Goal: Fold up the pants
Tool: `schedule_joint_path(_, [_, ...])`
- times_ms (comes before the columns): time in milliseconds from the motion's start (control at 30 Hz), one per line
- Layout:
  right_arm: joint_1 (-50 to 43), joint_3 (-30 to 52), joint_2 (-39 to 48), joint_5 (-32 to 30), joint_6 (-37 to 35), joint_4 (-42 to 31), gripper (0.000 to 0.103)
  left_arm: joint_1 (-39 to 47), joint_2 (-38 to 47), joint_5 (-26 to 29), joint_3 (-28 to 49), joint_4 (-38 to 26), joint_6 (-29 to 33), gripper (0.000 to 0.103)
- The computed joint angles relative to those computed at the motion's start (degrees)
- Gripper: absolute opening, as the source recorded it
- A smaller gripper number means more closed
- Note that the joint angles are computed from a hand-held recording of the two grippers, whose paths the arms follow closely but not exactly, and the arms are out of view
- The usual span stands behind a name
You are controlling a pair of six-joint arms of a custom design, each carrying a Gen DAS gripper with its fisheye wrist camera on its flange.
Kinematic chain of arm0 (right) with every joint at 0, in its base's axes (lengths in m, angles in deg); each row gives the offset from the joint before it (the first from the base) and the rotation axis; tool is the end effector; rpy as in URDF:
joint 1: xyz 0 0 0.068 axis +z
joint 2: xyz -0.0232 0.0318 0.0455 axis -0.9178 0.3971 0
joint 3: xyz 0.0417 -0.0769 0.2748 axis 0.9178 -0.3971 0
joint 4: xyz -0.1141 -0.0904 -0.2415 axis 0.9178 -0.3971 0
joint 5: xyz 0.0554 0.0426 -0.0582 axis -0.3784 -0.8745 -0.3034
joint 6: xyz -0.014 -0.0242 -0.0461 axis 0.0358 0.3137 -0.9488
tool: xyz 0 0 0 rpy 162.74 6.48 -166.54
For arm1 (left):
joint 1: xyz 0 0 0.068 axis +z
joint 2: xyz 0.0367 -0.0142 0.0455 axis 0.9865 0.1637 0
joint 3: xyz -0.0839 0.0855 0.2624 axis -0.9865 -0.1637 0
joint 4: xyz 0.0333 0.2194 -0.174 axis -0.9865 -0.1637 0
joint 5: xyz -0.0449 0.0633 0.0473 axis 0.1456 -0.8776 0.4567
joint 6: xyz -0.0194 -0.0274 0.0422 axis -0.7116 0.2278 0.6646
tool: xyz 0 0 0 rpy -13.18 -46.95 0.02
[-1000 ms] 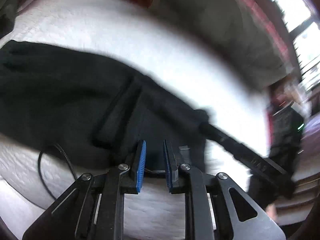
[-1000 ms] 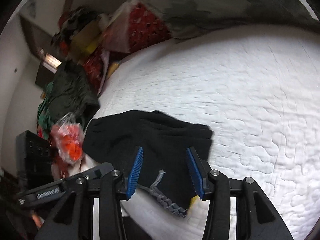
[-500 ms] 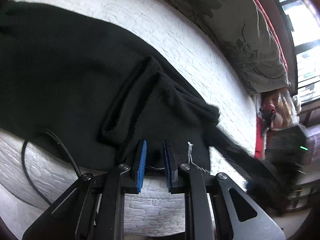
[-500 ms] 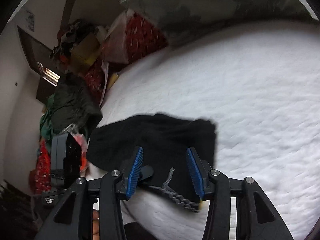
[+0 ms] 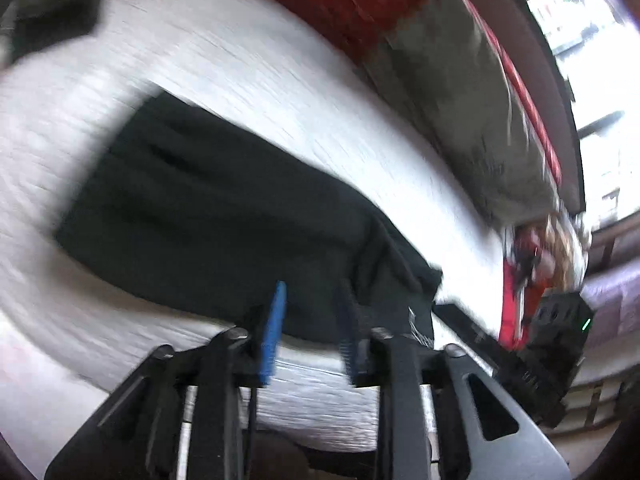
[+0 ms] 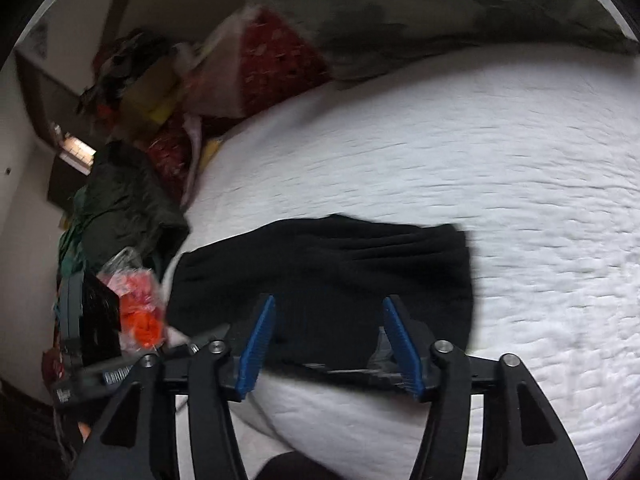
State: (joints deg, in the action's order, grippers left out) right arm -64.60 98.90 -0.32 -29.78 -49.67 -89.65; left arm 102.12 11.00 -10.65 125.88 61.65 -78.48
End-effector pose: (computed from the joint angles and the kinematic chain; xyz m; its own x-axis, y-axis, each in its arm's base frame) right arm 0.2698 0.0299 0.2084 -0.9040 0.0156 -0.4274 -0.2394 0.8095 0.5360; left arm 0.2508 0.0793 0.1759 -0.7961 -0.5393 -0.2746 -0.3263 0.7647 -0.5557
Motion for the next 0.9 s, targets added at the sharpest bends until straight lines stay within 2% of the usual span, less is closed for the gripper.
schedule_joint_path(67, [5.85, -1.05, -1.40, 1.94, 3.41, 1.60, 0.062, 7.58, 1.79, 1.14, 2.76, -3.78, 5.62, 0.049])
schedule_joint_path(167, [15.82, -0.49, 0.41, 5.68, 8.87, 4.63, 0.064, 17.82, 8.07, 0.74, 9.65, -10.15, 13.98, 0.049])
schedule_joint_path(300, [31.56, 1.03, 2.73, 14.63, 13.88, 7.84, 0.065, 25.05, 17.42, 1.71, 16.66, -14.94, 19.98, 0.049])
schedule_joint_path(400, [42.50, 3.01, 6.32, 23.58, 15.29, 10.34, 0.067, 26.32, 22.11, 1.23, 18.69, -15.27, 21.03, 0.049])
schedule_joint_path(500, [47.78, 6.37, 12.59, 28.08, 16.31, 12.14, 0.067, 26.77, 24.66, 2.49, 20.02, -15.80, 21.08, 0.049])
schedule_joint_path(633, [53.65, 13.04, 21.99, 37.92, 16.66, 13.46, 0.072, 27.83, 26.98, 3.67, 22.71, -17.39, 21.34, 0.049])
schedule_joint_path(800, [56.98, 18.79, 31.17, 46.21, 19.51, 14.04, 0.098, 27.07, 29.97, 4.93, 26.59, -18.57, 20.33, 0.049])
schedule_joint_path(900, [57.95, 19.25, 32.92, 49.94, 19.73, 16.64, 0.099, 25.96, 30.93, 5.56, 28.07, -18.68, 19.85, 0.049])
